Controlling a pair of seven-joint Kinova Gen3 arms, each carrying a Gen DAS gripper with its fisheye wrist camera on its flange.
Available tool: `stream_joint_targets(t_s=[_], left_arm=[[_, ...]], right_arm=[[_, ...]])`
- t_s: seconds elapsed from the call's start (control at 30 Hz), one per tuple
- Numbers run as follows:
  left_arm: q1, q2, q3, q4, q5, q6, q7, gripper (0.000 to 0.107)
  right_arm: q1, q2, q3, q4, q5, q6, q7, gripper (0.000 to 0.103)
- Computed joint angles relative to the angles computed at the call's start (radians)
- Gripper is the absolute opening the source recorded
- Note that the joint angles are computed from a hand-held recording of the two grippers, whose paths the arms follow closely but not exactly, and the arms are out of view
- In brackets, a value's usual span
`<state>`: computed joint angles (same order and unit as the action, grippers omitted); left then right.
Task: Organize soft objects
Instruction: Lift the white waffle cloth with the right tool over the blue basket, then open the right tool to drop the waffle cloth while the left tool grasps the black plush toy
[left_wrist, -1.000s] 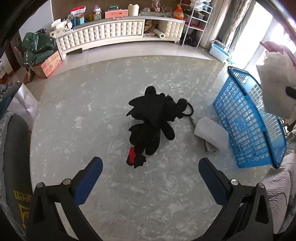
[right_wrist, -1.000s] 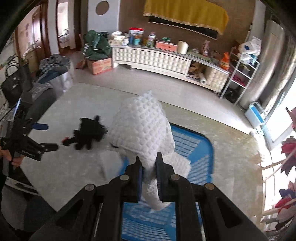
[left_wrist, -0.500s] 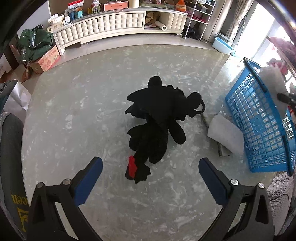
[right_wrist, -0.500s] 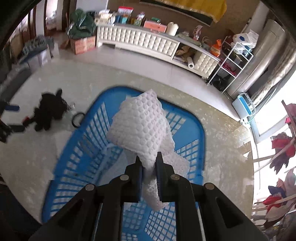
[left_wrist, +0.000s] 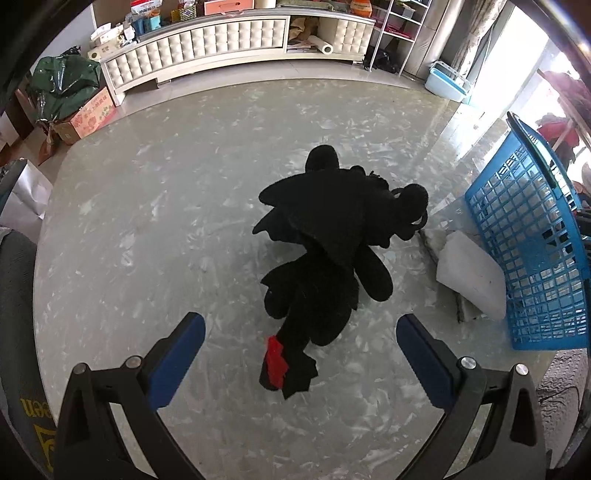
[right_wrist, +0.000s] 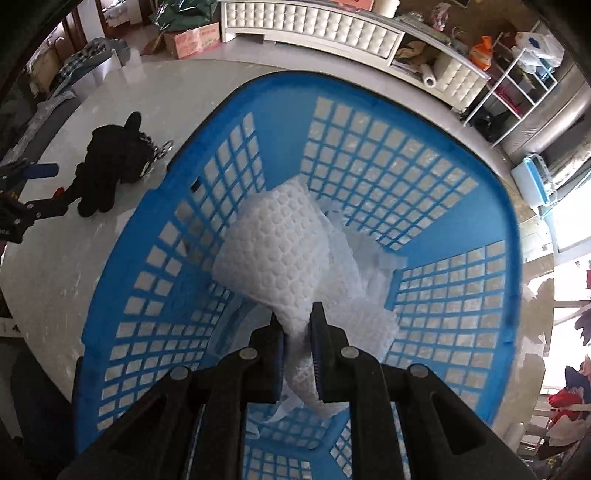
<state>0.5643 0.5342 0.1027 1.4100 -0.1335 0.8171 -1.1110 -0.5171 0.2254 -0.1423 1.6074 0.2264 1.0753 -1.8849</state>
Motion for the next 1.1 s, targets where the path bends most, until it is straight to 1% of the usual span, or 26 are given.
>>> stream_joint_targets(t_s=[0.13,0.23,0.3,0.37,0.47,0.6,0.7,0.73,0.77,0.8,0.83,0.87,0.9,0.93,1.0,1.03,1.07,1.1], left_arm=[[-0.017,0.017,0.012,-0.012,0.004,-0.008,-0.049,0.103],[-0.022,0.035,0.014,-0.033,0.007,-0.009,-0.083,0.103],[-0.018,0.050,0.005,-0.055,0.003,-0.003,-0.091,0.103],[-0.010,0.066,-0.003,-0.078,-0.012,-0.002,-0.109,0.103],[0.019,0.089,-0.029,-0.103,-0.055,-0.009,-0.113,0.103],[-0.003,0.133,-0.010,-0.152,-0.031,0.016,-0.157,0.103],[-0.026,0.150,0.002,-0.167,0.005,0.012,-0.187,0.103],[-0.027,0.155,0.002,-0.172,0.011,0.009,-0.193,0.103],[-0.022,0.156,-0.004,-0.170,0.011,0.004,-0.194,0.102],[-0.015,0.156,-0.010,-0.168,0.006,-0.003,-0.196,0.098],[-0.013,0.160,-0.007,-0.168,0.006,-0.010,-0.207,0.095],[-0.020,0.164,0.002,-0.169,0.016,-0.013,-0.221,0.088],[-0.036,0.168,0.020,-0.172,0.038,-0.014,-0.242,0.080],[-0.046,0.170,0.030,-0.172,0.058,-0.014,-0.254,0.077],[-0.045,0.170,0.034,-0.173,0.084,-0.009,-0.258,0.066],[-0.040,0.168,0.030,-0.171,0.087,-0.013,-0.257,0.062],[-0.042,0.165,0.036,-0.166,0.096,-0.017,-0.267,0.052],[-0.050,0.163,0.047,-0.164,0.110,-0.018,-0.282,0.049]], right_arm=[[-0.003,-0.005,-0.005,-0.011,-0.011,0.029,0.007,0.012],[-0.010,0.027,-0.007,-0.055,-0.022,0.054,0.010,0.013],[0.000,0.040,-0.004,-0.072,-0.045,0.059,0.028,0.014],[0.006,0.042,-0.003,-0.065,-0.060,0.057,0.042,0.014],[0.013,0.052,0.000,-0.065,-0.076,0.056,0.059,0.015],[0.013,0.051,-0.002,-0.065,-0.096,0.067,0.070,0.017],[0.014,0.048,-0.001,-0.054,-0.104,0.059,0.070,0.018],[0.015,0.046,0.000,-0.050,-0.108,0.059,0.067,0.020],[0.018,0.044,-0.001,-0.047,-0.115,0.056,0.069,0.025],[0.025,0.043,0.000,-0.045,-0.125,0.053,0.074,0.029],[0.029,0.040,0.000,-0.043,-0.130,0.053,0.075,0.035],[0.027,0.037,0.001,-0.042,-0.126,0.053,0.073,0.041],[0.029,0.035,0.002,-0.041,-0.124,0.054,0.074,0.044],[0.027,0.031,0.003,-0.036,-0.121,0.054,0.067,0.049],[0.033,0.022,0.002,-0.031,-0.128,0.053,0.066,0.053],[0.037,0.015,0.001,-0.028,-0.135,0.052,0.068,0.056],[0.040,0.007,0.000,-0.023,-0.141,0.052,0.067,0.061],[0.041,0.000,0.001,-0.022,-0.138,0.054,0.064,0.062]])
